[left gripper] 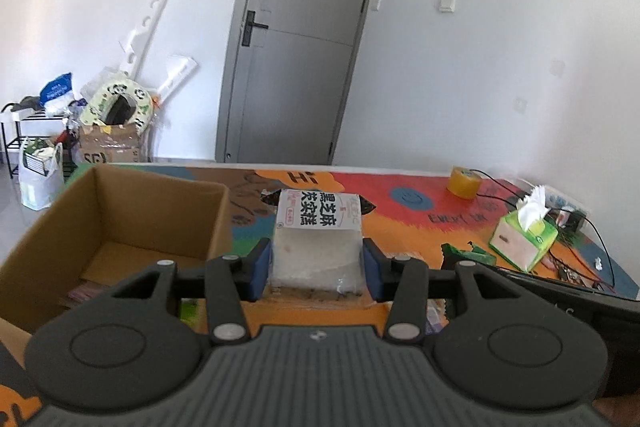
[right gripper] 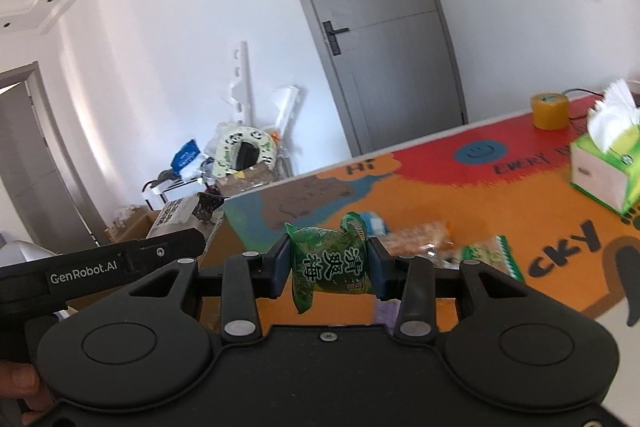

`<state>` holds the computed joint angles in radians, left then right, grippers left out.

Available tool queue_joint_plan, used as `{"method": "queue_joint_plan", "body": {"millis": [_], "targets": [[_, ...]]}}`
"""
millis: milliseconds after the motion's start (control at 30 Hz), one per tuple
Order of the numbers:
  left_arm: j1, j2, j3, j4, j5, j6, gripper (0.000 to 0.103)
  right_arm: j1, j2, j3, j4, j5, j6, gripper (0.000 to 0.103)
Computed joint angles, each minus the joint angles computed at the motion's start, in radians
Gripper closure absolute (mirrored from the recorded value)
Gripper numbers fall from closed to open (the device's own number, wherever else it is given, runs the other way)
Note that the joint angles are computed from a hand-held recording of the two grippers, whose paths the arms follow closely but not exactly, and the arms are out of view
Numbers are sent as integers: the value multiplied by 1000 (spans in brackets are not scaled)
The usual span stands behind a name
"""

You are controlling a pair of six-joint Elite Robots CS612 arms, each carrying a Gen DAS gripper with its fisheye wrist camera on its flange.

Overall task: Organize snacks
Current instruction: 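Carry both packets over the cardboard box and open both grippers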

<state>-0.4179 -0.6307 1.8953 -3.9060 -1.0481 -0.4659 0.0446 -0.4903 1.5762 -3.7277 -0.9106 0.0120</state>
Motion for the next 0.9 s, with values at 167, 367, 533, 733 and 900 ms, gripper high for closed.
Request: {"method": "queue_joint_plan", "body": {"millis": [167, 367, 533, 733, 900], "targets": [[5, -8, 17, -15, 29, -5, 57, 14, -2, -7, 0, 19, -11, 63], [18, -17, 34, -21, 57, -24, 57, 29, -3, -14, 2, 34, -25, 63], [34, -20, 42, -16, 70, -38, 57, 42, -3, -23, 4, 40, -24, 63], [52, -18, 46, -11, 76, -47, 59, 58, -3, -34, 17, 38, -34, 63], [77, -13, 35, 15, 40, -66, 81, 68, -1, -40, 23, 36, -48, 63]]}}
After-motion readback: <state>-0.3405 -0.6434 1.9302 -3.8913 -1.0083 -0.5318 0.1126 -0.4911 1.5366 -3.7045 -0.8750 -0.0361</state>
